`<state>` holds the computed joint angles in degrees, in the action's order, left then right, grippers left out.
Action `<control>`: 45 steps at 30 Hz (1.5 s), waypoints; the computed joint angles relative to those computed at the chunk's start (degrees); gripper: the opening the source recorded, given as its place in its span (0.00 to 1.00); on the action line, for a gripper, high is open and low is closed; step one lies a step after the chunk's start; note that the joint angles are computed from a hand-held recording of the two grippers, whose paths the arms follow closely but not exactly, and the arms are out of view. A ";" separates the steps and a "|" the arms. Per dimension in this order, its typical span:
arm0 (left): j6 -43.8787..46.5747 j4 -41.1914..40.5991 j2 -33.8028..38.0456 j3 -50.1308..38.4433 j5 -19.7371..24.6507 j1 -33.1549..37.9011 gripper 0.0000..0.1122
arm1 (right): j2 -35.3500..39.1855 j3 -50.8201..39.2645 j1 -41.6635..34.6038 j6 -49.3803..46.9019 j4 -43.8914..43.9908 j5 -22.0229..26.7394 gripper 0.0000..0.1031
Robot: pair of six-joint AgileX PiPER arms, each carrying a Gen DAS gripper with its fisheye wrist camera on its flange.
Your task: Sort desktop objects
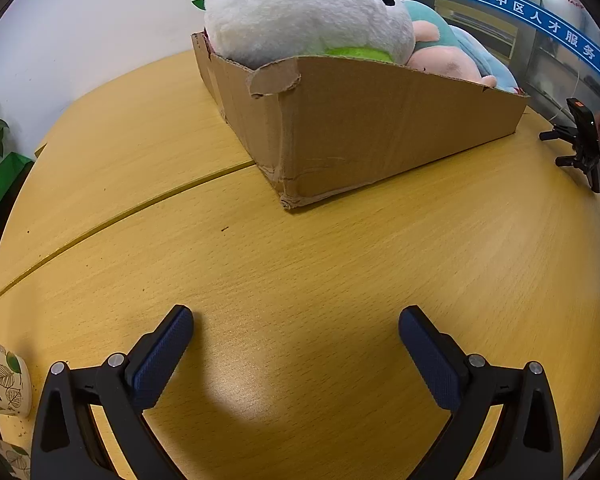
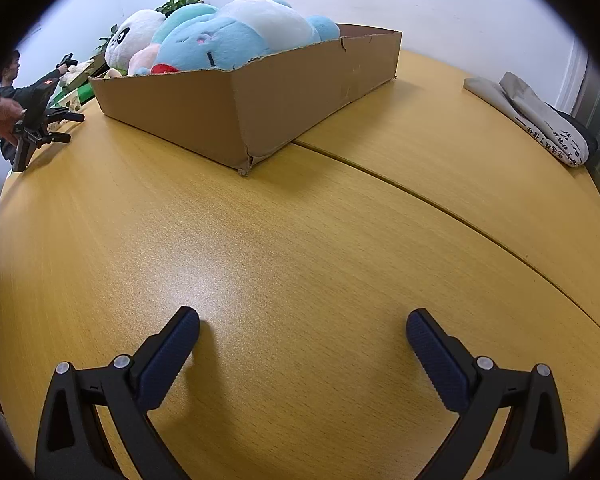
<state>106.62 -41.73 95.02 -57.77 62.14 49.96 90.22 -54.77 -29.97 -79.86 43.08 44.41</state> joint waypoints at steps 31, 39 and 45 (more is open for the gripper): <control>-3.63 1.38 -0.21 -4.01 2.77 -0.70 0.92 | -17.68 14.80 2.77 10.90 -4.28 -2.76 1.00; -3.77 1.48 -0.60 -3.83 2.93 -0.64 0.92 | -17.88 15.01 2.98 11.14 -4.45 -2.95 1.00; -3.98 1.49 -1.16 -3.30 2.79 -0.88 0.92 | -17.92 15.05 3.38 11.73 -4.75 -3.28 1.00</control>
